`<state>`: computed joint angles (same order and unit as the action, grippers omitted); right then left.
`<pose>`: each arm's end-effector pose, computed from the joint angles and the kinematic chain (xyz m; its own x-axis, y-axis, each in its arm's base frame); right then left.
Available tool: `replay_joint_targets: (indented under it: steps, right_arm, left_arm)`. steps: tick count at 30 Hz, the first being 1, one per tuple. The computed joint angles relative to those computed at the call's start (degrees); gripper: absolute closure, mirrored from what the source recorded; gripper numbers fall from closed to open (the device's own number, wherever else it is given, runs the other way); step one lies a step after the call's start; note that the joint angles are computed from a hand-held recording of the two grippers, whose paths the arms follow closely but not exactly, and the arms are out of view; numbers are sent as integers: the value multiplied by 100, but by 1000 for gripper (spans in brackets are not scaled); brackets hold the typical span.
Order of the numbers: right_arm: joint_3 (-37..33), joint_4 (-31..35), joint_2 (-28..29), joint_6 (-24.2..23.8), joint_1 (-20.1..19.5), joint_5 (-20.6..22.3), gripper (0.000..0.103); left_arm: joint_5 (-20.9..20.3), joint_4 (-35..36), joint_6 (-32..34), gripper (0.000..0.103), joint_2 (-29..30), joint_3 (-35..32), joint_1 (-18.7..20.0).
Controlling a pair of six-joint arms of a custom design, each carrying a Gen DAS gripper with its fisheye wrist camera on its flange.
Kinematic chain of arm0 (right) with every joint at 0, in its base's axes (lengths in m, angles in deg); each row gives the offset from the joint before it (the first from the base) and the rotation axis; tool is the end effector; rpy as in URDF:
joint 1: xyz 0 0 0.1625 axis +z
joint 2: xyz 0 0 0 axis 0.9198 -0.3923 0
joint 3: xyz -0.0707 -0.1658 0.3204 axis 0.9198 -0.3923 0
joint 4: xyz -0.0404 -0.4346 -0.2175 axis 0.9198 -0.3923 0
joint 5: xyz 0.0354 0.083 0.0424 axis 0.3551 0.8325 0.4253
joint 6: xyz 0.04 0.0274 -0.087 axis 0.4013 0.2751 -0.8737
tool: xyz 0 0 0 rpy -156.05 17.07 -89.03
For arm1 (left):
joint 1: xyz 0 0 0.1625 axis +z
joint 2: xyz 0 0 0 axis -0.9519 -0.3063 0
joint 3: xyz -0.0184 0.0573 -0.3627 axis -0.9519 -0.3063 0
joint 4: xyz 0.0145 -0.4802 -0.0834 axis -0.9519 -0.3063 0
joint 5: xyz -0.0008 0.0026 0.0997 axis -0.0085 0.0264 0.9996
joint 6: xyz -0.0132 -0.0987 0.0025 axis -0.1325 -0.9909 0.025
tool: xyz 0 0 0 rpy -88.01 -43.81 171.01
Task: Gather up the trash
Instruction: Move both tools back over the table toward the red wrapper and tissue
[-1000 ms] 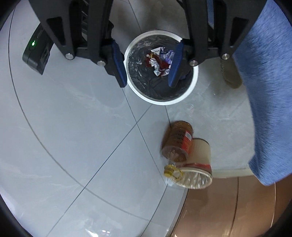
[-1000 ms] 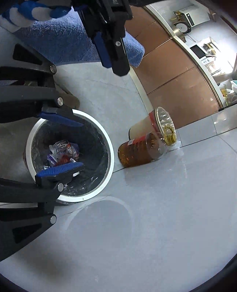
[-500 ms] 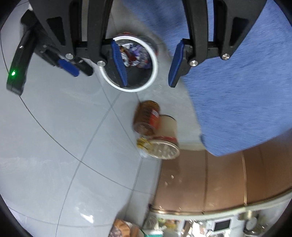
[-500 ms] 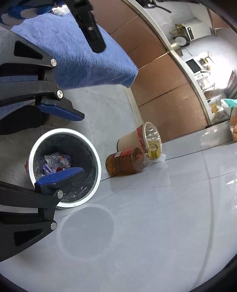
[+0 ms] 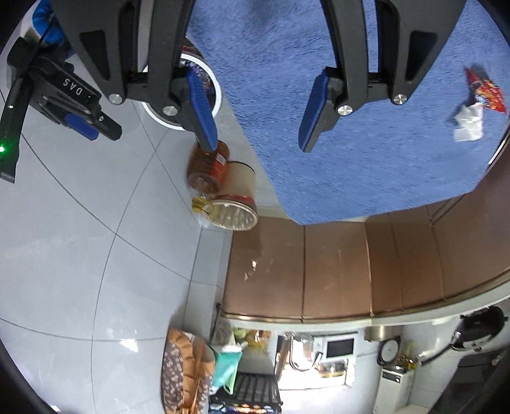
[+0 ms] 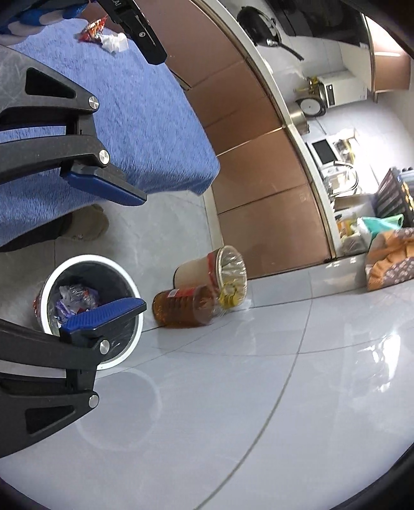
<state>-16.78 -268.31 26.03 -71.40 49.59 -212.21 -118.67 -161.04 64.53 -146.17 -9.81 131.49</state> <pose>0.4066 -0.6812 0.1306 -0.8439 0.1806 0.5052 -0.3412 0.5461 -0.7651 -0.2101 -0.7299 0.4000 -0.7323 0.2575 -0.6304 0.6479 0.5485 -0.5286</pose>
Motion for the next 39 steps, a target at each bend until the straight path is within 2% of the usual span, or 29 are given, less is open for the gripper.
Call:
replay_joint_targets:
  steps: [9, 16, 23, 31, 39]
  right_arm:
    - [-100, -223, 50, -359, 240, -26, 43]
    - [-95, -446, 62, -668, 534, -94, 43]
    - [-256, -641, 197, -1084, 837, 8, 35]
    - [-641, -500, 476, -1466, 1081, 300, 15]
    - [-1078, -75, 805, -1456, 1079, 712, 12]
  left_arm:
    - [222, -569, 212, 49, -569, 572, -144]
    - [342, -969, 316, 46, -1248, 1125, -241]
    - [605, -1636, 645, 38, -1930, 1696, -365]
    - [1010, -1886, 701, 37, -2277, 1935, -199]
    - [1366, -1854, 459, 37, -2230, 1856, 191]
